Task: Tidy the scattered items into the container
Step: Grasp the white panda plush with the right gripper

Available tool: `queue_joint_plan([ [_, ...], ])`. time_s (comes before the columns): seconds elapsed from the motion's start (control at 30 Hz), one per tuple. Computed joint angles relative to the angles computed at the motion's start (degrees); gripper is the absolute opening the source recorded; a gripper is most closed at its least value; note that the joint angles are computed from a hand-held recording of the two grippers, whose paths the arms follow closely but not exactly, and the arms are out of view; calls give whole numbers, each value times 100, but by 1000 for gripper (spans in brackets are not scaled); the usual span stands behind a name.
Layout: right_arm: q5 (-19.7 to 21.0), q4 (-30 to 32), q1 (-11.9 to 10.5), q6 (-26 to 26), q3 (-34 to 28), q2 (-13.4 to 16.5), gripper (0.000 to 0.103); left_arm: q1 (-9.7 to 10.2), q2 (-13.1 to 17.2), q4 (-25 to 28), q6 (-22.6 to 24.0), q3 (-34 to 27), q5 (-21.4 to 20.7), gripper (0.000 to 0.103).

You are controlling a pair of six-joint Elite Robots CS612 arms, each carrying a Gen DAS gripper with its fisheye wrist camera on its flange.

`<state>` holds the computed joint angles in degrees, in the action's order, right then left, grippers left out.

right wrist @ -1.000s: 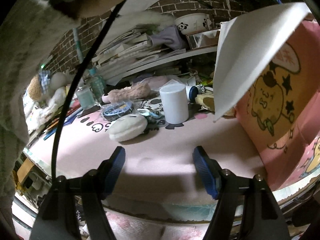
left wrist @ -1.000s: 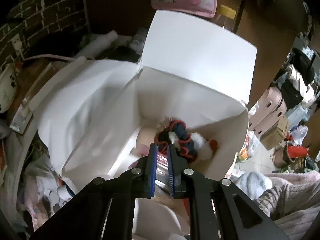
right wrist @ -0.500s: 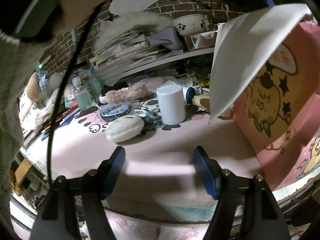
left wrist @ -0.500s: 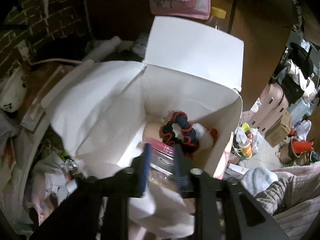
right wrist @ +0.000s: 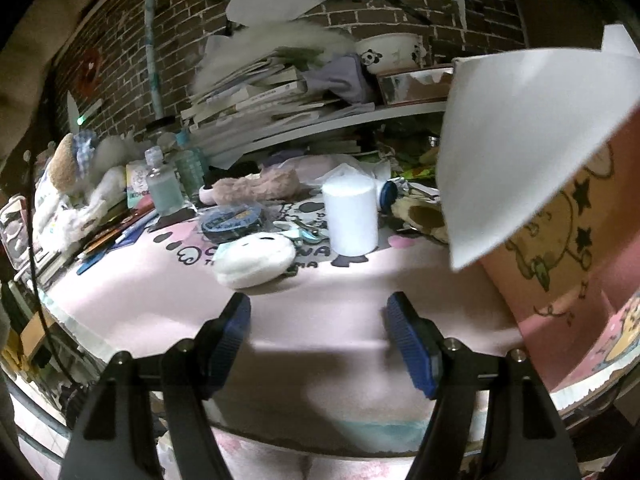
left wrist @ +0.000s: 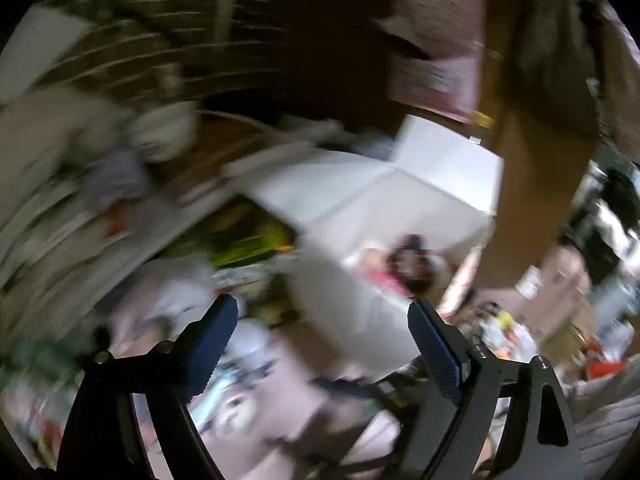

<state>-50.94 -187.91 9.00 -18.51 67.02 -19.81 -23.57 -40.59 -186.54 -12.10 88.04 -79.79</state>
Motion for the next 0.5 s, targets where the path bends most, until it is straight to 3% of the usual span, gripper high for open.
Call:
queue_joint_plan([
  [0.13, 43, 90, 34, -173, -2, -16, 68, -48, -109, -289, -514, 481, 954, 87],
  [0.4, 32, 465, 167, -584, -172, -22, 68, 4, -128, -591, -1539, 1209, 1535, 87],
  [0.47, 44, 648, 197, -732, -238, -28, 83, -16, -134, -687, -1624, 1362, 1569, 87],
  [0.5, 105, 762, 205, -790, -289, -24, 86, -17, -128, -745, -1651, 1417, 1555, 87],
])
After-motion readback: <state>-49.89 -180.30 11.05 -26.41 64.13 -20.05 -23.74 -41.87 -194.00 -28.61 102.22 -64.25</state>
